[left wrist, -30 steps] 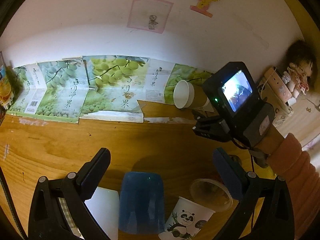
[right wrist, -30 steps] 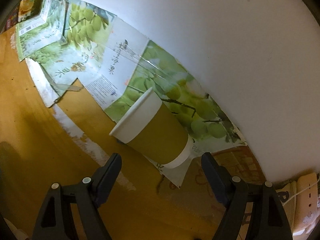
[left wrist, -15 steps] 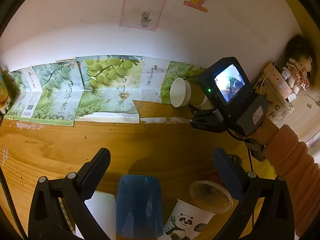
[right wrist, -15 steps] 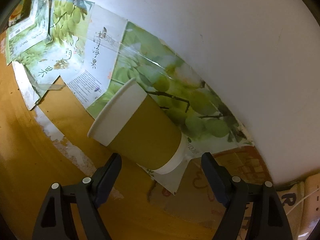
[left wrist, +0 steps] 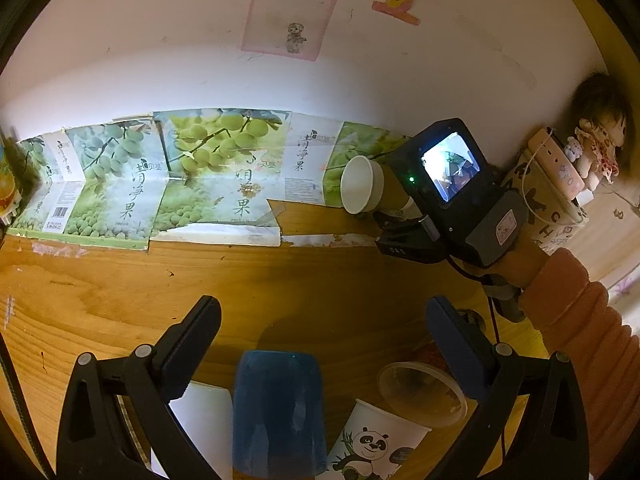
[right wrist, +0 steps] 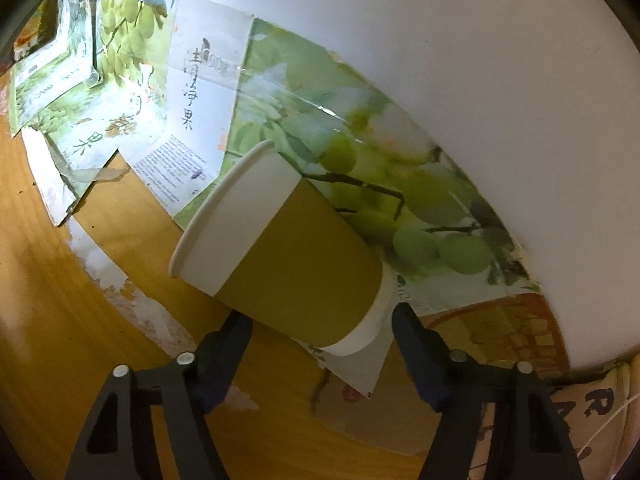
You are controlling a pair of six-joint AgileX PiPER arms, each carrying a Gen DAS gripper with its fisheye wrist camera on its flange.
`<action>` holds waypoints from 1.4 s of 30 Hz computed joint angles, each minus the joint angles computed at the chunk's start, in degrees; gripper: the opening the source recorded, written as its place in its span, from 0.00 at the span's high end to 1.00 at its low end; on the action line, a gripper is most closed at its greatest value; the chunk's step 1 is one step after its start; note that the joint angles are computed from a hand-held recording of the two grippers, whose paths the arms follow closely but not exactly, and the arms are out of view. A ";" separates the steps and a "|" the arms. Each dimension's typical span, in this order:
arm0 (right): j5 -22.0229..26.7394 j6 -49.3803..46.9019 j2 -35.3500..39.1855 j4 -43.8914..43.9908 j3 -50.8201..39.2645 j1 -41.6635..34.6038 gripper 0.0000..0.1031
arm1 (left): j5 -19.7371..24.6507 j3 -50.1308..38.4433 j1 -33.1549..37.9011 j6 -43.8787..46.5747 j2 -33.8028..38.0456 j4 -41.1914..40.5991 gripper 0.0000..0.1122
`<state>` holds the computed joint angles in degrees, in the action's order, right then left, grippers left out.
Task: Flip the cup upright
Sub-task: 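Close the right gripper around the brown-sleeved cup's body, then lift the brown-sleeved cup with the right gripper and rotate it upright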
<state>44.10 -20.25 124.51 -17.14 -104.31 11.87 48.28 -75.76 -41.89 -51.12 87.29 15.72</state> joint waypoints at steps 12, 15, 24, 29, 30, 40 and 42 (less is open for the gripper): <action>5.33 0.73 4.74 0.86 -7.40 0.11 0.71 | -1.04 0.94 0.27 1.11 -1.15 -1.05 0.09; 5.36 1.89 4.25 0.56 -6.65 -0.20 0.87 | -1.22 1.24 0.12 1.32 -1.78 -0.95 0.09; 4.58 1.60 0.75 0.96 -4.08 0.26 0.87 | -1.43 2.28 -0.46 1.62 -3.39 -0.30 0.09; 3.58 0.50 -6.68 1.14 3.45 -0.25 0.87 | 0.33 3.94 -3.14 -2.29 -6.22 4.61 0.09; 3.43 0.39 -7.38 1.26 4.04 -0.06 0.87 | 1.10 4.42 -4.14 -3.85 -6.93 6.39 0.09; 0.81 0.15 -12.53 1.08 11.64 2.71 0.86 | 6.36 9.45 -10.31 -14.27 -12.23 16.25 0.09; 1.00 0.85 -12.84 1.11 12.36 3.21 0.86 | 7.20 10.08 -10.67 -15.11 -12.94 17.10 0.09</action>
<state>45.10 -19.39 111.67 -16.03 -91.95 15.08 55.48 -65.68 -52.56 -66.23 74.35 32.81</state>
